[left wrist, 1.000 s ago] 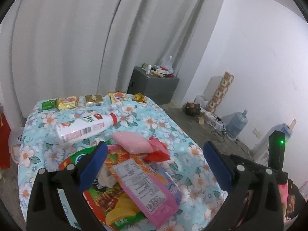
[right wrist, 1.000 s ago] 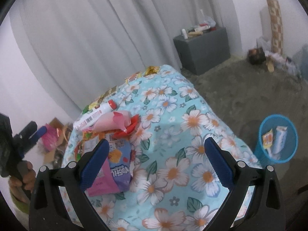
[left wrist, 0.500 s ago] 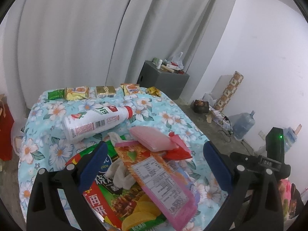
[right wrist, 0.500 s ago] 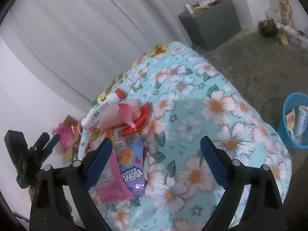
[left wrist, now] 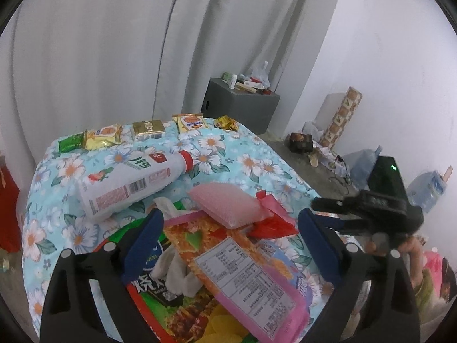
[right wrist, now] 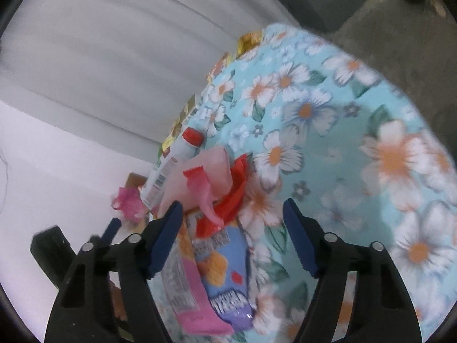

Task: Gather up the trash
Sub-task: 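Grasp the pink sponge with the left gripper while the right grasps the red wrapper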

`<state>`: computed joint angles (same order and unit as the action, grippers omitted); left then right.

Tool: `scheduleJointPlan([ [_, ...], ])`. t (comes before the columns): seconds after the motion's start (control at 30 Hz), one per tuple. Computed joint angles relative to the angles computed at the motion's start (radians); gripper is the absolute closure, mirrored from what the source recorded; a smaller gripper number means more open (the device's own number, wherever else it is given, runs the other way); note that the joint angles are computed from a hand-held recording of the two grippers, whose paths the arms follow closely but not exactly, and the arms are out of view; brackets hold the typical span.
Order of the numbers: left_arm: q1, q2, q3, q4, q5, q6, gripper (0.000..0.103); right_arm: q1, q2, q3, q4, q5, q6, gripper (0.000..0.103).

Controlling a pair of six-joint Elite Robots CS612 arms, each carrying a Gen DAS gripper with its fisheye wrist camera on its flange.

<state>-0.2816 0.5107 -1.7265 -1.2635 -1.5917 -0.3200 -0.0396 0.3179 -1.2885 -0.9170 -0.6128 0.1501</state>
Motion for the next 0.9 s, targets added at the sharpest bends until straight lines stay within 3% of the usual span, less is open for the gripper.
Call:
scheduleJointPlan([
  [0.23,-0.003,-0.015,0.041,0.033,-0.008,0.036,0.023,0.013,-0.011,0.091,0.071,0.079,-0.008,0.062],
  [0.3,-0.003,-0.021,0.053,0.037,-0.009,0.044,0.023,0.016,-0.013,0.104,0.108,0.090,-0.036,0.079],
  [0.4,-0.001,-0.032,0.075,0.040,-0.007,0.065,0.023,0.014,-0.012,0.105,0.144,0.098,-0.064,0.094],
  [0.57,0.002,-0.057,0.123,0.051,-0.016,0.123,0.023,-0.006,0.002,0.063,0.138,0.090,-0.058,0.099],
  [0.7,-0.016,-0.070,0.154,0.082,0.009,0.244,0.023,-0.027,0.017,0.023,0.130,0.066,-0.039,0.099],
  [0.9,-0.073,-0.060,0.173,0.133,0.181,0.488,0.023,-0.053,0.047,-0.030,0.127,0.052,0.011,0.099],
])
